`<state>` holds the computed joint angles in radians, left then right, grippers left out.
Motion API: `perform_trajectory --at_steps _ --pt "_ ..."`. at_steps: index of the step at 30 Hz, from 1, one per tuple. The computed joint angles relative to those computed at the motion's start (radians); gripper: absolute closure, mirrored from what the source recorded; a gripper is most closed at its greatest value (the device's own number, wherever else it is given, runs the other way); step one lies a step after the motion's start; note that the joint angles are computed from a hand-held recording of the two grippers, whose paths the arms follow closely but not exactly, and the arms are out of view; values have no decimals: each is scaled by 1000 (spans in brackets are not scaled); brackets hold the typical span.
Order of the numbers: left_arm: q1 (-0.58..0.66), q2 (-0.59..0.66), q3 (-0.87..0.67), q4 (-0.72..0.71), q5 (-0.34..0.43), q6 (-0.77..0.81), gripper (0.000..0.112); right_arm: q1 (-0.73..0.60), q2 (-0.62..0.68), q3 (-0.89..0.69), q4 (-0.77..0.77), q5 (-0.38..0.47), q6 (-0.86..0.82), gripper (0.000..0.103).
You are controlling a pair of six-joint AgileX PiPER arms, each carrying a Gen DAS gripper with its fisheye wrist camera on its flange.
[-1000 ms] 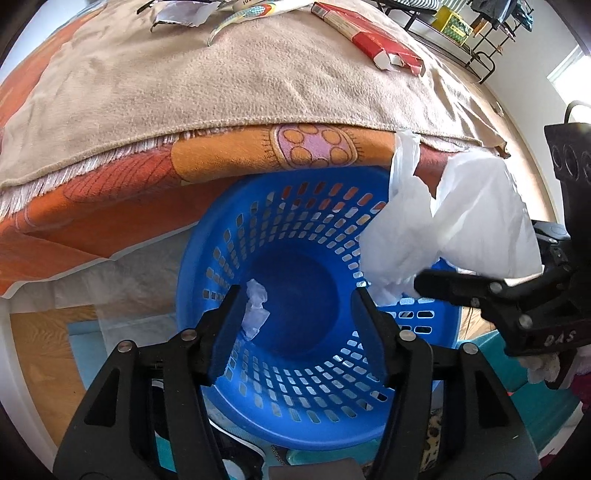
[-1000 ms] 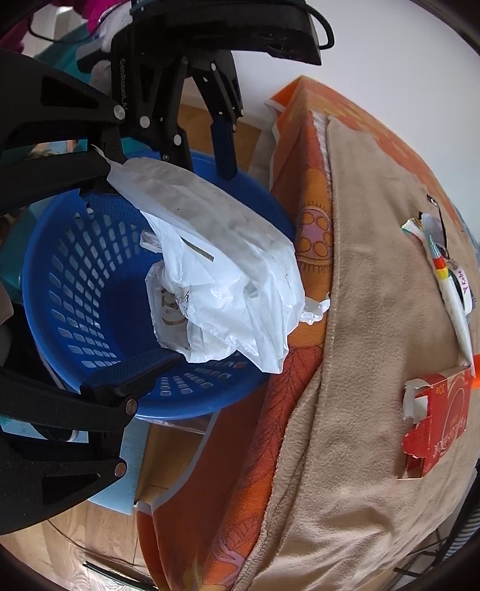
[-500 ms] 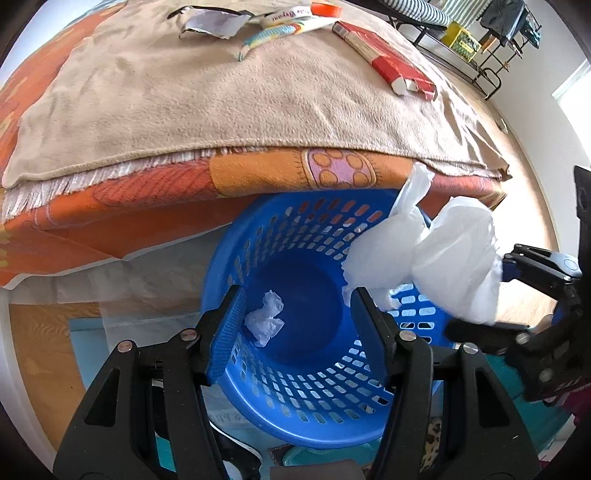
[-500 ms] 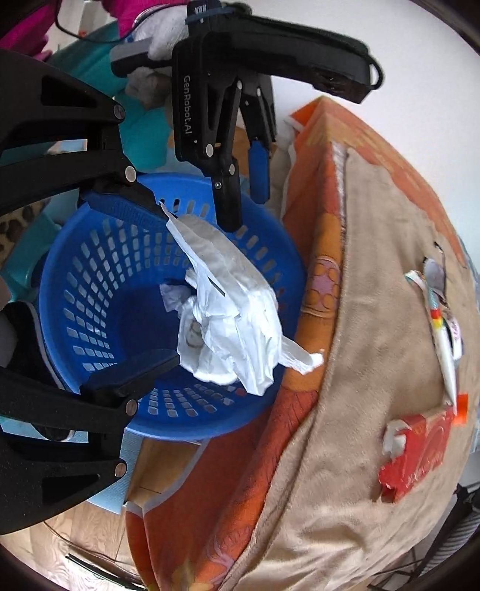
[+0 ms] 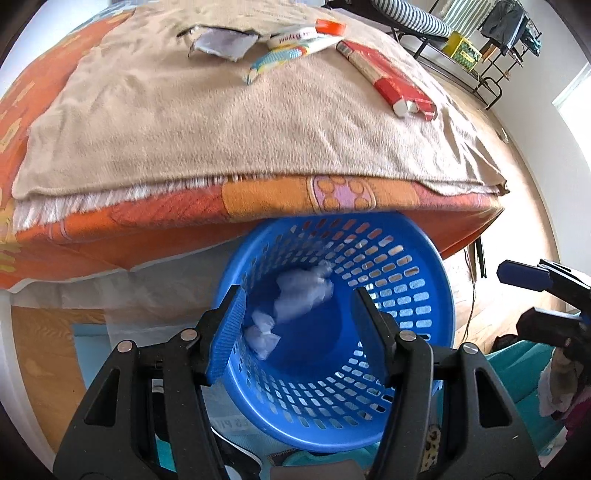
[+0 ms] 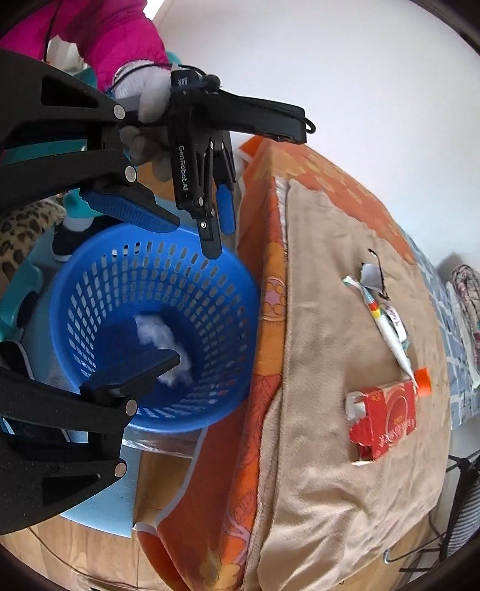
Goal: Collect trash
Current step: 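Move both tools back over the bed toward the remaining trash, then grasp the chocolate bar wrapper with the left tool while the right tool grasps the red box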
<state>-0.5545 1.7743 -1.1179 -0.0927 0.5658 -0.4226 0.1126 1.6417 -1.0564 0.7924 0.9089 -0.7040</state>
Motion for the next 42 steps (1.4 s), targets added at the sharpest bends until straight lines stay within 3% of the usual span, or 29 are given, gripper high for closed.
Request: perform_trajectory --at_steps 11,18,21,24,30,35,42 --pt "102 2 -192 67 92 62 52 46 33 -118 -154 -85 142 38" --pt "190 68 -354 129 139 93 52 43 114 -261 -256 -81 211 37" --pt "228 108 -416 124 153 128 52 33 165 -349 -286 -69 227 27" --pt "263 150 -478 94 167 153 52 23 230 -457 -321 -64 264 25" --pt "311 265 -644 0 232 206 52 23 423 -759 -431 8 402 24" --pt "330 334 -739 -30 272 215 52 16 625 -1054 -421 165 478 24" --pt "340 420 -849 -52 322 224 52 42 780 -1296 -478 268 559 24"
